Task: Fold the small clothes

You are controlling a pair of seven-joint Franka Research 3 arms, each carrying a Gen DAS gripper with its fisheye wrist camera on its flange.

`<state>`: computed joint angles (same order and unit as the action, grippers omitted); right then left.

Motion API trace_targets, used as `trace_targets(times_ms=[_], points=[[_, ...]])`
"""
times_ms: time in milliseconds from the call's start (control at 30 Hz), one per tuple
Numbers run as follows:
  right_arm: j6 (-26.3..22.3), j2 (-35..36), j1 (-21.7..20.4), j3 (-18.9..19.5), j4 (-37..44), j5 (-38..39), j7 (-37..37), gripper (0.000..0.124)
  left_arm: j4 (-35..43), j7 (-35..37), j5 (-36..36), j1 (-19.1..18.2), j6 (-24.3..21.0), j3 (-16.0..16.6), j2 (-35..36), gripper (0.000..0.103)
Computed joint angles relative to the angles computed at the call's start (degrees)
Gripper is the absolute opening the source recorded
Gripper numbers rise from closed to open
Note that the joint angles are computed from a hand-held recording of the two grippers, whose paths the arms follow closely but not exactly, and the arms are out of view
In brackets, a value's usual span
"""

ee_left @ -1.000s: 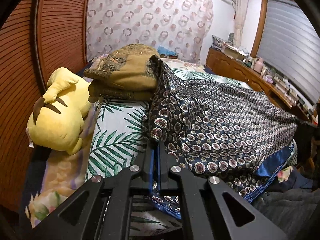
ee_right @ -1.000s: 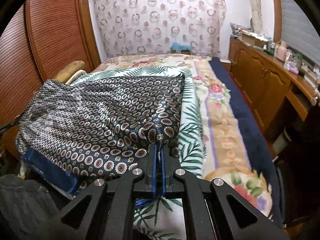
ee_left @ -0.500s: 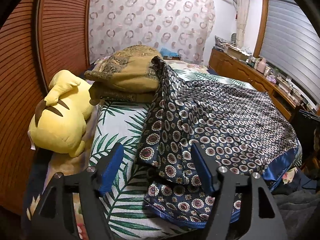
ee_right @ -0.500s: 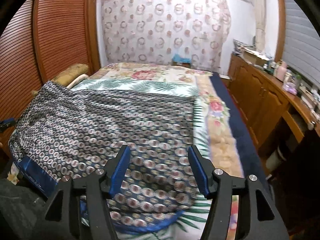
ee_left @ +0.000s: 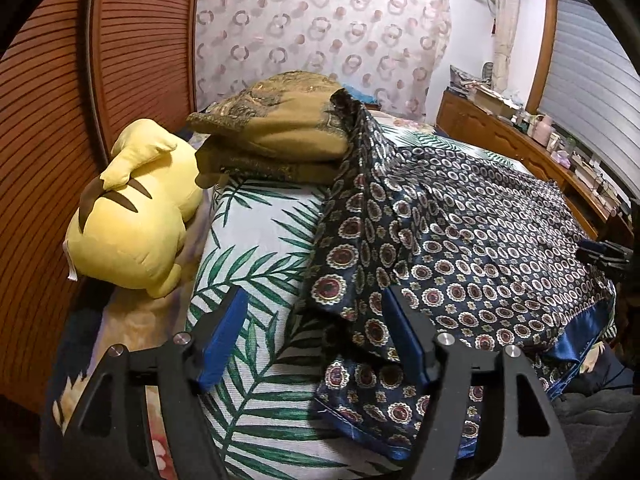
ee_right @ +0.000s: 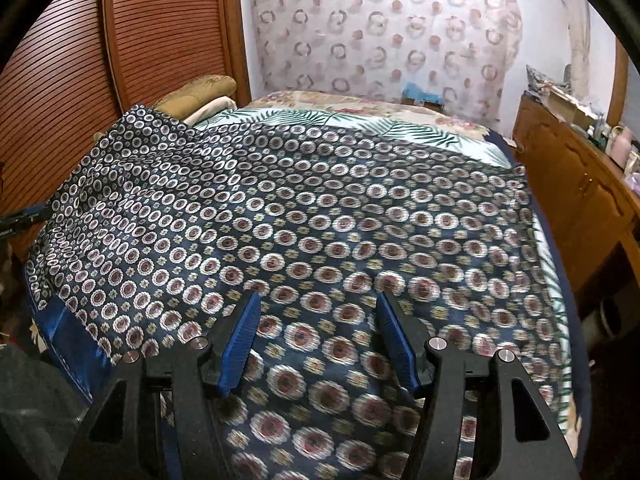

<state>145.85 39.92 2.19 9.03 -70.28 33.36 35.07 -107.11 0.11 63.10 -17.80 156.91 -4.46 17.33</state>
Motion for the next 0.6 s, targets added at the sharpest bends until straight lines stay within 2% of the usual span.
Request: trace_targets(times_ms=[167, 200, 233, 300, 400, 433, 467, 600], points=[[-2.06, 3.18, 1.46, -0.62, 4.61, -2.27, 1.83, 0.062, 0.00, 0.21, -0.68, 0.17, 0.16, -0.03, 0.37, 0.070], [-1.34, 4.00, 1.13, 0.28, 5.15, -3.73, 2.68, 0.062, -0.03, 0.41, -1.01, 0.21, 0.29, -0.07, 0.50, 0.070], [-0.90, 3.34, 1.95, -0.82, 3.69, -3.00, 2.02, 0.062, -0.05, 0.77, -1.49, 0.26, 0.35, -0.14, 0.64, 0.070], [1.58, 2.68, 2.00, -0.42, 1.84, -3.15, 0.71, 0.064, -0.15, 1.54, -2.34, 0.29, 0.63, -0.20, 0.88, 0.070], [2.13, 2.19, 1.39, 0.50, 0.44, -2.38, -0.38, 0.071, -0.28, 2.23, -2.93, 0.11, 1.46, -0.06, 1.21, 0.069], [2.15, 2.07, 1.33, 0.62, 0.13, -2.32, -0.81, 0.072, -0.36, 2.18, -2.72, -0.01, 1.91, 0.10, 1.26, 0.064], [2.10, 2.00, 1.38, 0.61, -0.04, -2.41, -1.12, 0.076, -0.32, 1.70, -1.95, -0.31, 2.34, 0.43, 1.34, 0.051], [2.43, 1.93, 1.82, 0.16, -0.25, -2.70, -0.55, 0.080, 0.33, 2.01, -2.24, -0.60, 2.34, 0.65, 1.85, 0.047]])
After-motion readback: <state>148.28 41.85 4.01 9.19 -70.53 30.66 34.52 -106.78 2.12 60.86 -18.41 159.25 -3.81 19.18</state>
